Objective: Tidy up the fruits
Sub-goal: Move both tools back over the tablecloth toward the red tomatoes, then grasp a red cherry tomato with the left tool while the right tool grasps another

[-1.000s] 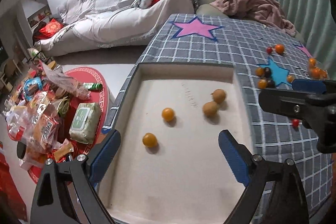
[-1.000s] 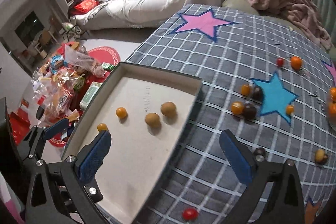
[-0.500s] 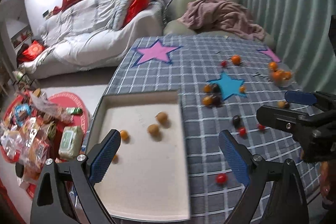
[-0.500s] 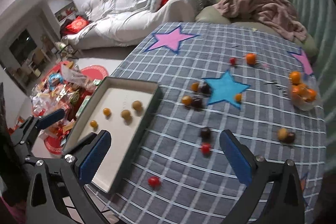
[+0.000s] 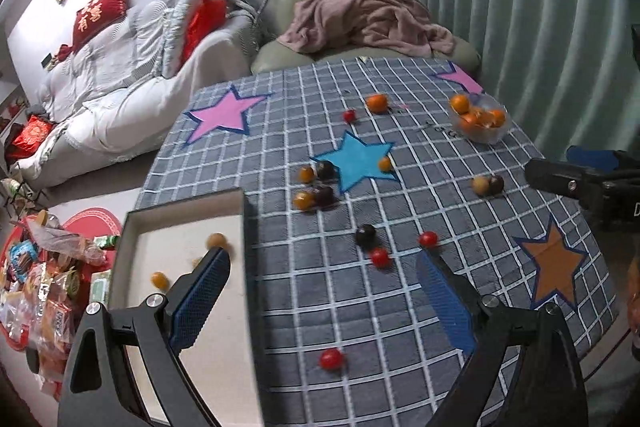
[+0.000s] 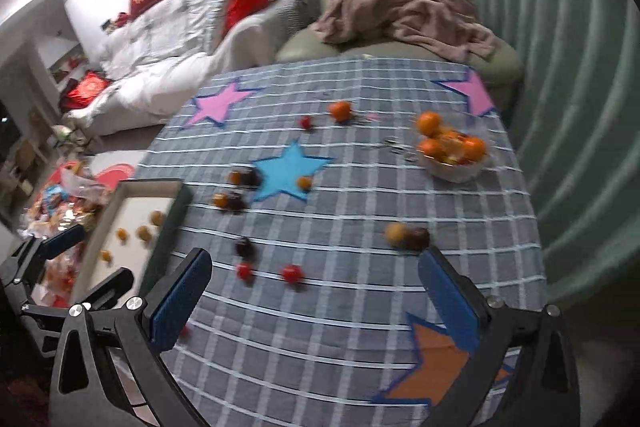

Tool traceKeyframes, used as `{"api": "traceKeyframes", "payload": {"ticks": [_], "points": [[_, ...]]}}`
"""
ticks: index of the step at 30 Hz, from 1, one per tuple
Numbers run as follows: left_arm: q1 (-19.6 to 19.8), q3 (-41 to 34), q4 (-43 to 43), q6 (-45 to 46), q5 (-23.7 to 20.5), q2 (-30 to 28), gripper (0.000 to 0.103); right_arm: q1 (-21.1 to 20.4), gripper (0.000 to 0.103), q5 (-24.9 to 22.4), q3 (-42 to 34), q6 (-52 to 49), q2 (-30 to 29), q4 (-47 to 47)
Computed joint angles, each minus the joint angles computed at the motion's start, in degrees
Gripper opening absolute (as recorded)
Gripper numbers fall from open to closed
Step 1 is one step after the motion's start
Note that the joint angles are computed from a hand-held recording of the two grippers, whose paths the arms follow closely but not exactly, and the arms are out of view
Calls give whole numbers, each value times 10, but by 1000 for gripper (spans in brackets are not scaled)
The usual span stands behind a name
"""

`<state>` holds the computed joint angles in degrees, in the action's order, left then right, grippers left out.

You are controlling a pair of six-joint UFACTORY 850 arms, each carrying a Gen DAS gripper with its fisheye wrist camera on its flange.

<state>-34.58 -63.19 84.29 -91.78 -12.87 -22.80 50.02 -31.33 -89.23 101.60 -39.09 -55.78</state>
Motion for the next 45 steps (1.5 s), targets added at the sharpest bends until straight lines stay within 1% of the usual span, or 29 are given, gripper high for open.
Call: {"api": "traceKeyframes", "payload": {"ticks": [2,5,7,10,14,19,27,29,30,31,32,33,34,35,36,37,38,39,40,41,42,43,45], "points": [[-6,-9,-29,25,-7,-17,95,-3,103,-5,11,0,1,1],[-13,-5,-9,1,-23,-31,95,-7,103,10,21,-9,-7,16],[-15,5,3,-16,-26,-39,95,-7,103,22,17,-31,-24,34],[-21,23,50,-66,-48,-49,95,-5,103,37,-3,-76,-57,67],[-28,43,96,-117,-66,-61,95,0,103,32,-48,-132,-105,96],[-29,50,123,-167,-71,-73,95,-1,103,36,-85,-154,-136,105],[-28,44,119,-175,-68,-92,95,-5,103,27,-151,-210,-184,125],[-28,49,145,-210,-68,-91,95,-7,103,26,-163,-219,-194,133],[-27,51,155,-225,-65,-90,94,-7,102,26,-169,-219,-199,133],[-26,52,168,-239,-62,-89,86,-7,102,23,-176,-217,-204,129],[-24,54,185,-260,-55,-87,82,-6,100,18,-181,-212,-207,119],[-23,55,190,-269,-51,-86,78,-4,96,13,-188,-209,-211,110],[-23,55,188,-270,-51,-86,78,-3,93,8,-197,-211,-217,105],[-23,57,195,-278,-49,-86,76,-2,86,3,-205,-214,-221,101],[-23,59,208,-291,-44,-84,70,0,79,0,-211,-215,-224,94],[-23,59,211,-294,-41,-84,64,1,74,2,-212,-210,-225,86],[-24,60,213,-294,-38,-83,61,2,66,2,-213,-206,-225,81],[-24,60,216,-297,-37,-82,54,3,56,3,-214,-203,-225,75],[-24,61,222,-301,-33,-81,43,4,48,3,-214,-198,-225,69],[-23,62,229,-308,-28,-79,37,5,33,5,-212,-194,-224,65],[-20,63,245,-324,-17,-78,24,4,28,11,-209,-193,-222,67],[-16,65,269,-347,-7,-77,22,3,28,17,-201,-185,-217,64],[-10,68,313,-390,6,-74,22,2,28,37,-174,-152,-202,47]]}}
